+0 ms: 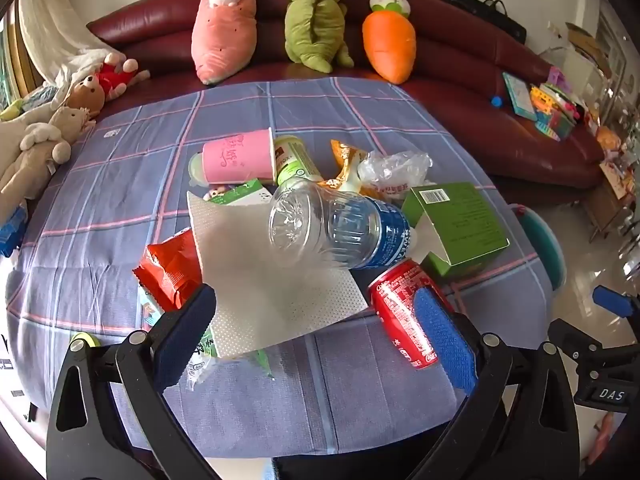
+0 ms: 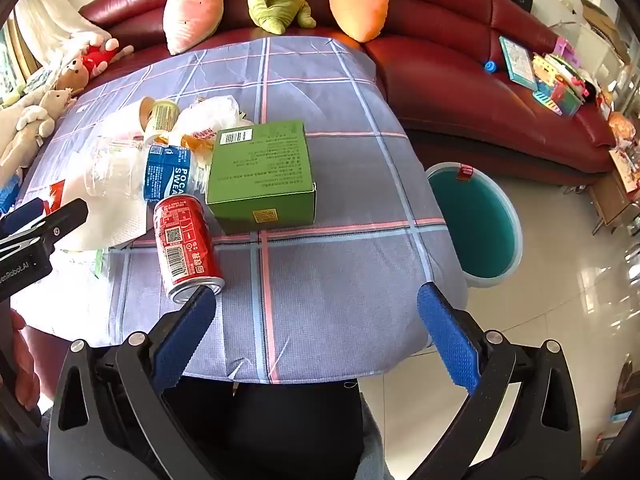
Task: Collect trash
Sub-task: 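Move both tools toward the trash pile on the table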
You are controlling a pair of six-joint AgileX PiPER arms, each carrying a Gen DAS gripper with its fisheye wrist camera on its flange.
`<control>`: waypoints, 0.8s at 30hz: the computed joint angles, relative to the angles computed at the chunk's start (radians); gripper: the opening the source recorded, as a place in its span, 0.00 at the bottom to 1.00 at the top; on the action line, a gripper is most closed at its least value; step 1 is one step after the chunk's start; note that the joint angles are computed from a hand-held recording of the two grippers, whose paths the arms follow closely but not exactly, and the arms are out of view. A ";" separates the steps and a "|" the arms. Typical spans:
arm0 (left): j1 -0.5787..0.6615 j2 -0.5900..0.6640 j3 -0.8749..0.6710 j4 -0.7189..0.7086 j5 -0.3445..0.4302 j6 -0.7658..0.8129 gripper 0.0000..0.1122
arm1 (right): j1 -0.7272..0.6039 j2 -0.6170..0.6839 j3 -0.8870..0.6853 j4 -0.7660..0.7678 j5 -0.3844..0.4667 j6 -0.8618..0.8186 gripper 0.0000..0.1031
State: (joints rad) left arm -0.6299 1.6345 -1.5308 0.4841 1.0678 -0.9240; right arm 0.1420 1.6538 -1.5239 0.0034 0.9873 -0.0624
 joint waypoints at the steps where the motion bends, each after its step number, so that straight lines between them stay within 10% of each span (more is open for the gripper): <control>1: 0.000 0.001 -0.001 0.000 0.000 0.000 0.89 | -0.002 0.000 0.000 0.006 -0.002 -0.003 0.94; 24: 0.026 -0.009 -0.001 -0.014 0.007 0.031 0.89 | 0.003 0.025 -0.049 -0.001 0.036 0.004 0.94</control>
State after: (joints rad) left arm -0.6041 1.6254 -1.5316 0.4706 1.0744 -0.8928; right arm 0.1449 1.6783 -1.5725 0.0026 1.0231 -0.0581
